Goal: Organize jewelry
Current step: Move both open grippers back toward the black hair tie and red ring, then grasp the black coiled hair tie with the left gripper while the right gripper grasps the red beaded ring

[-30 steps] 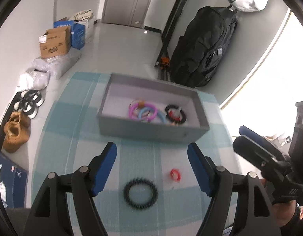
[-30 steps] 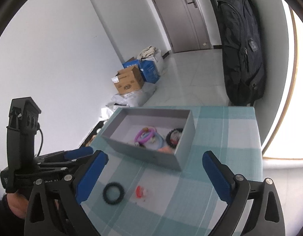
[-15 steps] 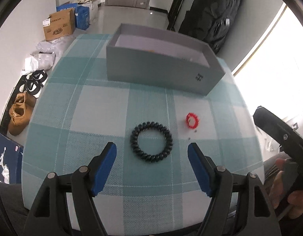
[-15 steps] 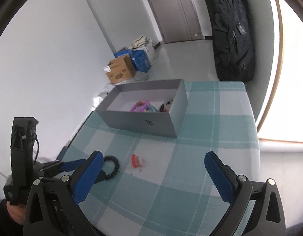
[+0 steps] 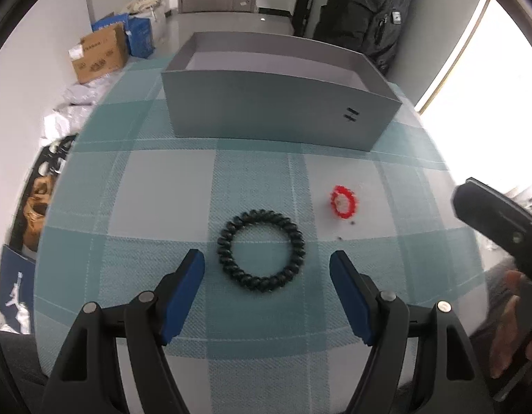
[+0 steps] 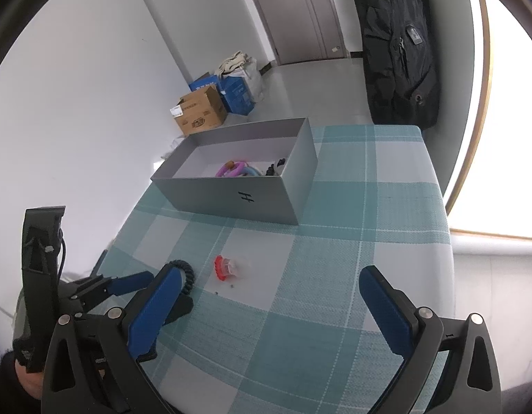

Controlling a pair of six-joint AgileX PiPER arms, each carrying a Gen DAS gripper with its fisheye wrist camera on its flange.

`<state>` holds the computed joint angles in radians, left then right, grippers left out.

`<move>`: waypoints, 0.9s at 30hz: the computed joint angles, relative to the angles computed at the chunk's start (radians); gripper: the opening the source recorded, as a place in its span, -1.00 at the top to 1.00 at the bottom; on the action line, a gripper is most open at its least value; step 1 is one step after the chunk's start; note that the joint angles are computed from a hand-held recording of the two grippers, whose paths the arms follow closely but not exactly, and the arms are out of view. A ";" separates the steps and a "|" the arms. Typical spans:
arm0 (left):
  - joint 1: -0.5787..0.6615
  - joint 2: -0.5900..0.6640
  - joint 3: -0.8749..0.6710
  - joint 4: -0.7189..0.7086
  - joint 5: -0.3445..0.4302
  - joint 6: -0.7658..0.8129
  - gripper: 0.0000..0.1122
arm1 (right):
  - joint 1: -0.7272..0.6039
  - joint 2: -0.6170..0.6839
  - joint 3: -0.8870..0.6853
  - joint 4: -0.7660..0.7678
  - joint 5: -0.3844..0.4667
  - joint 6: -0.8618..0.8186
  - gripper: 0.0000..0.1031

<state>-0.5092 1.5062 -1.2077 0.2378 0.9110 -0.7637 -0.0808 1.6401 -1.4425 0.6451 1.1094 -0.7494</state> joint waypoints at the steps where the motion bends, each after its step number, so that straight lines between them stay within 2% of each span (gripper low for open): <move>1: -0.012 0.004 0.000 0.027 0.003 -0.020 -0.26 | 0.001 0.000 0.001 -0.001 -0.001 0.000 -1.00; 5: -0.067 0.033 -0.011 0.134 0.044 -0.075 -0.26 | 0.010 0.004 -0.001 -0.024 -0.011 0.018 -1.00; 8: -0.066 0.026 -0.003 0.131 0.032 -0.072 -0.26 | 0.008 0.008 -0.004 -0.030 -0.011 0.029 -1.00; 9: -0.066 0.025 -0.002 0.132 0.032 -0.070 -0.19 | 0.007 0.010 -0.006 -0.033 -0.012 0.033 -1.00; 12: -0.069 0.018 0.001 0.134 0.023 -0.050 0.22 | 0.001 0.021 -0.017 -0.041 -0.007 0.052 -1.00; 16: -0.046 0.009 0.003 0.090 0.004 -0.015 0.36 | -0.013 0.036 -0.028 -0.031 0.008 0.072 -1.00; 22: 0.054 -0.039 0.044 -0.100 -0.077 0.077 0.36 | -0.010 0.036 -0.028 -0.034 0.007 0.075 -1.00; 24: 0.096 -0.080 0.076 -0.183 -0.129 0.120 0.36 | -0.004 0.035 -0.025 -0.044 0.003 0.081 -1.00; 27: 0.113 -0.111 0.078 -0.191 -0.146 0.117 0.36 | 0.005 0.041 -0.029 -0.056 0.002 0.091 -1.00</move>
<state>-0.3961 1.3948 -1.1299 0.0472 0.7647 -0.6464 -0.0755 1.6814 -1.4715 0.5894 1.1118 -0.6584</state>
